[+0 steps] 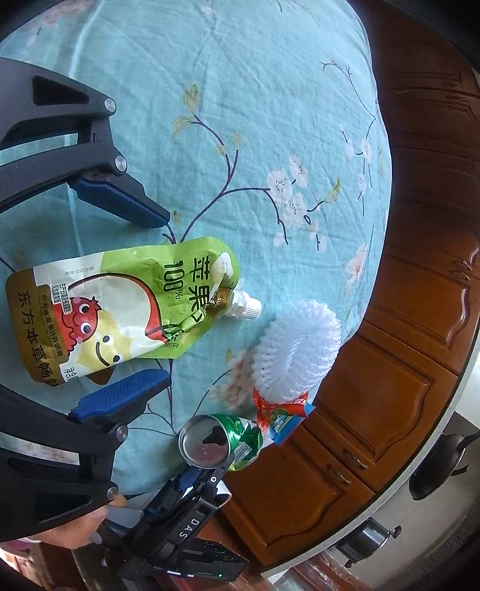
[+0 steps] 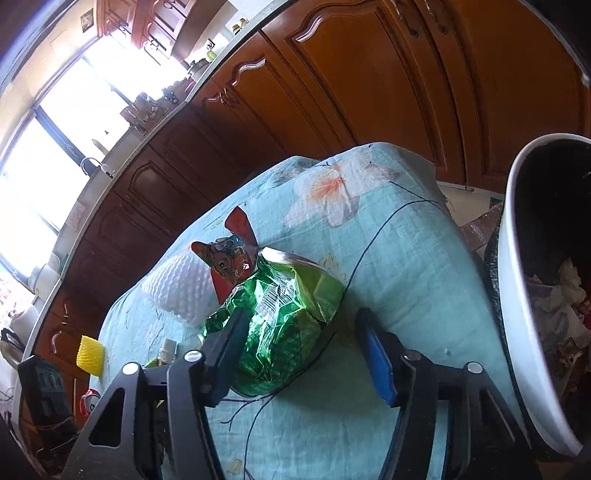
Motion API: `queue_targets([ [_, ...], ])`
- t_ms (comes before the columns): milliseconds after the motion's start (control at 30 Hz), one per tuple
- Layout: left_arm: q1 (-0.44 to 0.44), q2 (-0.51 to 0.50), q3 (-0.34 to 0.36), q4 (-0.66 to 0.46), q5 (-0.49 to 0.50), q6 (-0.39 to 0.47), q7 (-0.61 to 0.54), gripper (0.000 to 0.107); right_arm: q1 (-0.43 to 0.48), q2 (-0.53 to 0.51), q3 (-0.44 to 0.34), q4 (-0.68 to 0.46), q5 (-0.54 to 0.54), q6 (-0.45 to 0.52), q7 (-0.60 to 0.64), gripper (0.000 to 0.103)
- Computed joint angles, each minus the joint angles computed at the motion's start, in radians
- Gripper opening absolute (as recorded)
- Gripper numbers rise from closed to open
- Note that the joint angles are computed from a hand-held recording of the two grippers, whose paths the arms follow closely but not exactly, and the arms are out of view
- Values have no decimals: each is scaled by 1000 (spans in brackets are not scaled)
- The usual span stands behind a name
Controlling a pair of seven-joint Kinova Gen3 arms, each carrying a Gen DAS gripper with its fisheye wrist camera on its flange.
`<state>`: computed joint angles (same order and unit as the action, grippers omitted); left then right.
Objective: Collect trash
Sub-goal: 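Grasp the green apple-juice pouch with the left tool while the right grasps the crushed green can, then carry the juice pouch and can with both tools over the bin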
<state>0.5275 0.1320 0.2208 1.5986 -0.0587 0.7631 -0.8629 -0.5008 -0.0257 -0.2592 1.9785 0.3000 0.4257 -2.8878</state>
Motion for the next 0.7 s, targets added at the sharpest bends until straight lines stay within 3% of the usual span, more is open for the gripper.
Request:
queue_targets([
  [67,10,-6,1,14,-21,-19,7,70,-12,2,7,5,7,-19,-3,45],
  [100,14,-4,4,15,-29,-22,4,56,-32,-1,32,14,-13,-40,16,41],
  [133,12,-3,8,16,-22,-22,-13,52,-34,-6,39,21,-46,-59,48,34],
  [200,16,-5,14,23,-17,-36,-36,48,3,-14,-1,14,-62,-51,77,31],
  [300,9,-16,21,40,26,-60,-79,46,6,-45,-20,23,-48,-55,68,28],
  [467,19,-48,35,71,47,-93,-111,45,53,-130,-125,53,49,-21,-53,27],
  [700,84,-72,71,59,-59,-86,-67,45,153,-269,-325,76,146,126,-204,27],
])
